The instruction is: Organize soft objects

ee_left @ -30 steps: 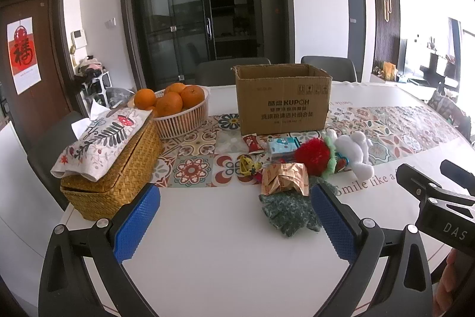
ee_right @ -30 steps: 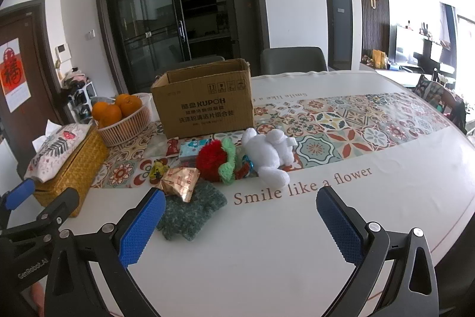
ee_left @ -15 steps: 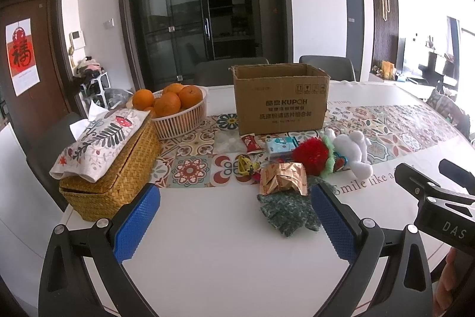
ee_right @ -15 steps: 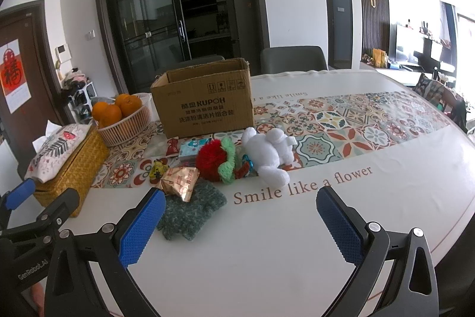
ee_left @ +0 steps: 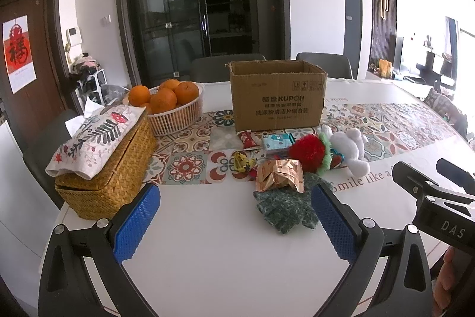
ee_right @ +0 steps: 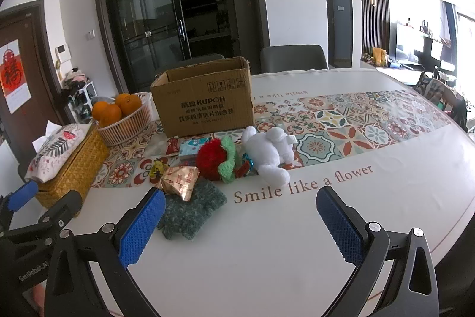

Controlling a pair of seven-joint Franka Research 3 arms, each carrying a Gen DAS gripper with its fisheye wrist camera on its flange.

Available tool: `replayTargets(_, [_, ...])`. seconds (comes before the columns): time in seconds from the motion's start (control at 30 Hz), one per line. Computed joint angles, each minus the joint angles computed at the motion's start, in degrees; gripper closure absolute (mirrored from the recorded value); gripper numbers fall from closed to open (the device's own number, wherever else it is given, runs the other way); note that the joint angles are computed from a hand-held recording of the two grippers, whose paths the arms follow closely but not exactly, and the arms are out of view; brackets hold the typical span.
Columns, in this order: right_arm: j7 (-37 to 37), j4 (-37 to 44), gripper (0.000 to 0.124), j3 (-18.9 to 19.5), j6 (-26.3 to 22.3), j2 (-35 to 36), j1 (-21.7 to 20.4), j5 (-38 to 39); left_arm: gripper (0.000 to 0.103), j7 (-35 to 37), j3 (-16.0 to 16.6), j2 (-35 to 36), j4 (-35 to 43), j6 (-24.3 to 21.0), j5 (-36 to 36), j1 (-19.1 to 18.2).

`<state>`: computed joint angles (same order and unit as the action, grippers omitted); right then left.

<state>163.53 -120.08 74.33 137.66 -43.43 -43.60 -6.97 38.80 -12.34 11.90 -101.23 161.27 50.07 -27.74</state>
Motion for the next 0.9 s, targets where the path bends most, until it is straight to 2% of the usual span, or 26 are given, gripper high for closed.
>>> replayTargets(0.9, [0.55,-0.35,0.021,-0.26,0.37,0.58,0.3,-0.51,0.0,2.31,-0.36,0.79,0.64,0.35,-2.79,-0.02])
